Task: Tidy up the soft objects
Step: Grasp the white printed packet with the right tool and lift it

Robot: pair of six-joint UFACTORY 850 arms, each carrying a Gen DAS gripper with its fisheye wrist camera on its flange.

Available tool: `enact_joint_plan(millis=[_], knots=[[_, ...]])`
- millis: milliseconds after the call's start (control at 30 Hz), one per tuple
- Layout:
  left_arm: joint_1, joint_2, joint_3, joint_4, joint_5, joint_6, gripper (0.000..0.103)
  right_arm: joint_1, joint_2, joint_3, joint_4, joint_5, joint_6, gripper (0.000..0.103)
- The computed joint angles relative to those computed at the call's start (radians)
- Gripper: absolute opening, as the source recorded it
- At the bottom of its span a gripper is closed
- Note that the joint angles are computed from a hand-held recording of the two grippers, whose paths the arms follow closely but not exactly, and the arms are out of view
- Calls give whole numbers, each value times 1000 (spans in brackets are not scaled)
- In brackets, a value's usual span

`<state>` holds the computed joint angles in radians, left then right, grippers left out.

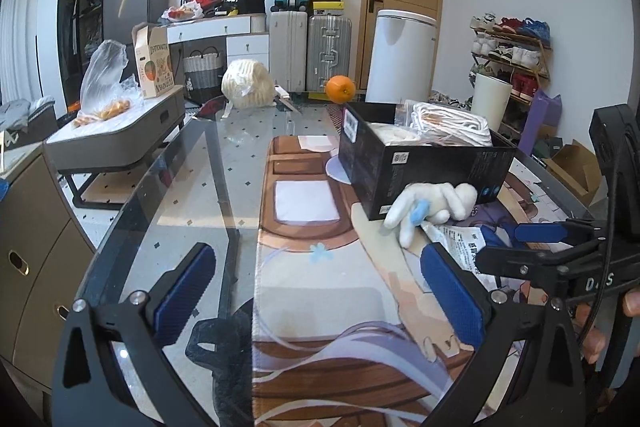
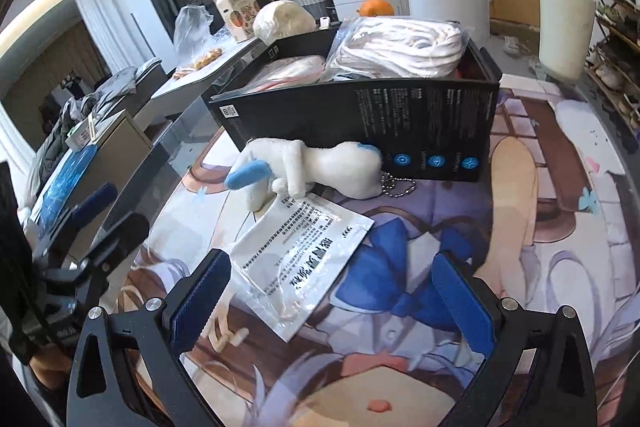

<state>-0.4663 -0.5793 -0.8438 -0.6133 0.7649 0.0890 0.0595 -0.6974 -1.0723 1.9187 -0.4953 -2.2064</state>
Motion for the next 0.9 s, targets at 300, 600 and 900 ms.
enact_joint_plan(millis=[300, 600, 900], knots=[[35, 16, 32, 37, 6, -94, 103, 55, -17, -42, 18, 70, 53, 102], [40, 14, 32, 48, 1, -103, 103, 103, -25, -59, 139, 166, -28, 102], [34, 9, 20, 20, -12, -69, 103, 103, -23, -56, 170, 232, -141, 102]])
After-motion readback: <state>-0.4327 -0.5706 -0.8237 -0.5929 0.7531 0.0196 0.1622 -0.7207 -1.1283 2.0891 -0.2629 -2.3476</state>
